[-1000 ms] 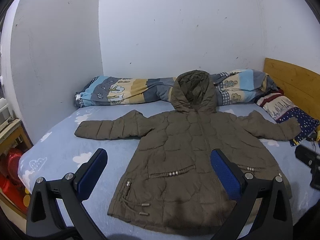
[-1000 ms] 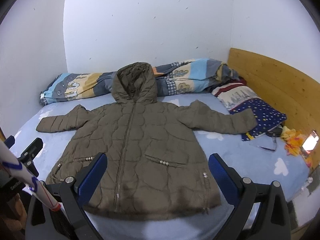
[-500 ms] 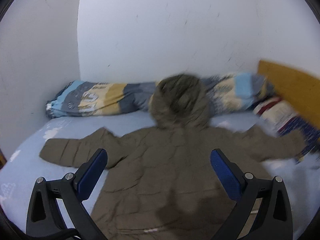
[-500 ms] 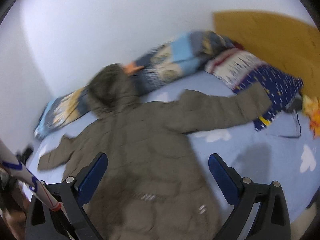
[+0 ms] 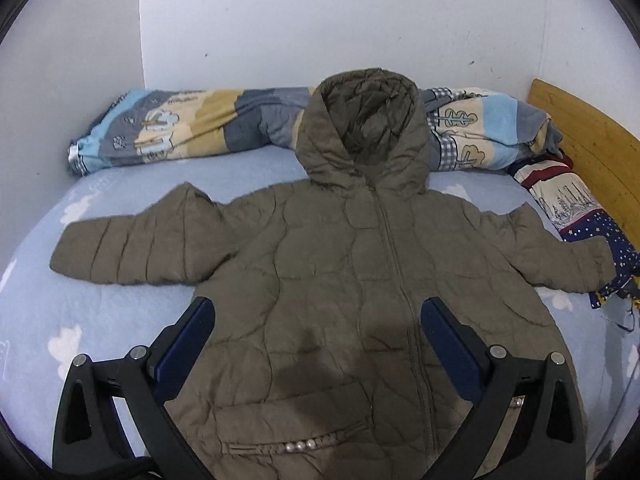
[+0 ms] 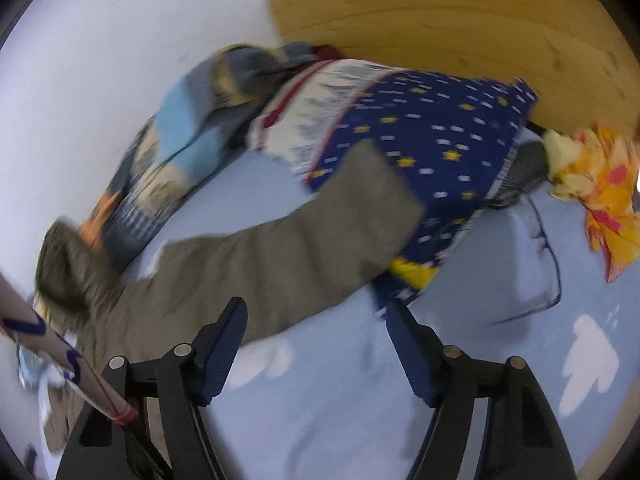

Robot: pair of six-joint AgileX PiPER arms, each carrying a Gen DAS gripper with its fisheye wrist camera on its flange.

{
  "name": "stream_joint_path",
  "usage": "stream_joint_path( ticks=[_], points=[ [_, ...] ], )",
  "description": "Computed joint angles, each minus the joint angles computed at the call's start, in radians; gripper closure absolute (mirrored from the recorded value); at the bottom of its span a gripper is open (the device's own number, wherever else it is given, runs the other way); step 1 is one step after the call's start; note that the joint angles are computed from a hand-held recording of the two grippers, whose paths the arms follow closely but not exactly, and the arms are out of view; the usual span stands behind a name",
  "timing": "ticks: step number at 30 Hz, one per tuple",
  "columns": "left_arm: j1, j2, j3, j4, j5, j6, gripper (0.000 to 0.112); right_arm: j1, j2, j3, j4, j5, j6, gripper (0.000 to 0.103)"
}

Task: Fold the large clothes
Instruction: 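Grasp the jacket sleeve cuff with the right gripper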

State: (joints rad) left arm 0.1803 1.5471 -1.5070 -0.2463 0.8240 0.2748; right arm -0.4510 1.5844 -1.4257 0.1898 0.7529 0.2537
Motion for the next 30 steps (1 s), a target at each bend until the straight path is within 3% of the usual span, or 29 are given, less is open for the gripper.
stream_joint_path(
  ticks=[6,10,15,19,22,24,27,30],
  points=[
    [-0.005,0.026,-0.006,0.003,-0.002,-0.024,0.01,-0.187,0.151,-0.066,0.21,-0.019,-0.137,0.053],
    [-0.016,0.036,-0.007,0.016,-0.004,-0.03,0.01,-0.214,0.206,-0.101,0.308,-0.042,-0.206,0.055],
    [-0.028,0.041,0.013,0.048,-0.026,-0.035,0.01,-0.196,0.275,-0.158,0.321,-0.075,-0.186,0.056],
    [-0.03,0.052,0.005,0.053,-0.026,-0.037,0.01,-0.167,0.341,-0.238,0.136,-0.062,-0.023,0.056],
    [-0.031,0.055,0.005,0.047,-0.024,-0.037,0.01,-0.177,0.375,-0.238,0.197,-0.082,-0.072,0.057],
    [-0.035,0.057,0.007,0.05,-0.024,-0.035,0.01,-0.178,0.403,-0.257,0.26,-0.062,-0.141,0.08],
    [-0.034,0.047,0.017,0.041,-0.031,-0.028,0.01,-0.157,0.374,-0.23,0.235,-0.098,-0.155,0.088],
    [-0.029,0.033,0.024,0.035,-0.042,-0.023,0.01,-0.144,0.322,-0.225,0.248,-0.115,-0.142,0.089]
  ],
)
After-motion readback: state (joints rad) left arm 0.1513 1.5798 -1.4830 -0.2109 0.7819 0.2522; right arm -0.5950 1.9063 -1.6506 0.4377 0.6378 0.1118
